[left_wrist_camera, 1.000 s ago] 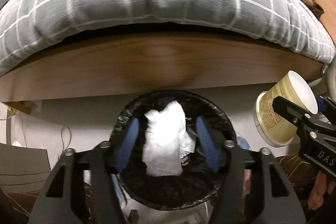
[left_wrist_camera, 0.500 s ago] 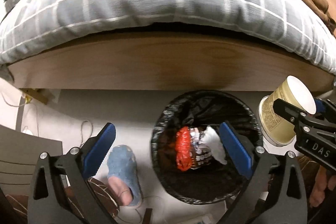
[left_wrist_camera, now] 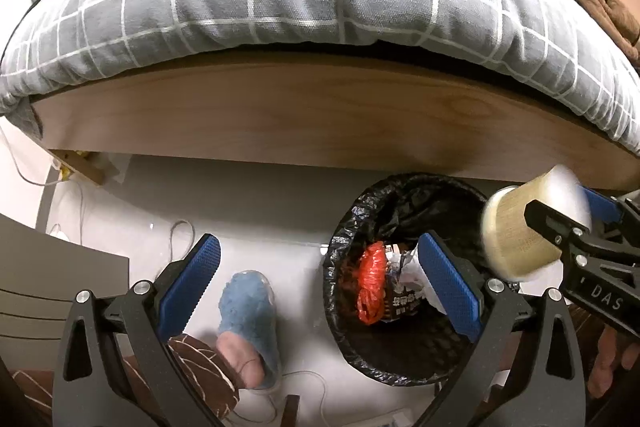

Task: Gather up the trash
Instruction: 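Open the left tool over the bin while the right tool drops the cup, then move both tools back over the bed toward the remaining trash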

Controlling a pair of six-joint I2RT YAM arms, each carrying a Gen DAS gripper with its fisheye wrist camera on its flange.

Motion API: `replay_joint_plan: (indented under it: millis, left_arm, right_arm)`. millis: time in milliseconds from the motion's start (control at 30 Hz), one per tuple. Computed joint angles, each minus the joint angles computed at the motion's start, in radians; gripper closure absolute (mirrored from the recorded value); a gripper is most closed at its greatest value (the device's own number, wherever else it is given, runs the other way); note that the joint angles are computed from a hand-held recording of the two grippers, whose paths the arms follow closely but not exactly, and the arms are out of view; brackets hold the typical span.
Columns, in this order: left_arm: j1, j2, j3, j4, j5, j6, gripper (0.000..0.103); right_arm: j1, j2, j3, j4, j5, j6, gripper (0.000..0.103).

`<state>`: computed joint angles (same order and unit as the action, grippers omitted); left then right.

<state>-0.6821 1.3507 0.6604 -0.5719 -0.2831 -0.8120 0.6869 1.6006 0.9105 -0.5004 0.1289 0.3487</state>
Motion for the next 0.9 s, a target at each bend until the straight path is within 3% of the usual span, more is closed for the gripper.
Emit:
replay_joint_plan:
  millis: [200, 567, 900]
  left_arm:
    - [0.003, -0.014, 0.017, -0.025, -0.006, 0.003, 0.006]
    - [-0.008, -0.077, 0.123, -0.13, -0.035, 0.02, 0.006]
    - [-0.029, -0.093, 0.35, -0.3, -0.106, 0.053, 0.006]
  right_arm:
    - [-0.029, -0.051, -0.004, -0.009, 0.032, -0.017, 0.008]
    - [-0.051, -0.144, 0.035, -0.066, 0.092, -0.031, 0.008]
    - [-0.051, -0.219, 0.167, -0.178, 0.123, -0.027, 0.008]
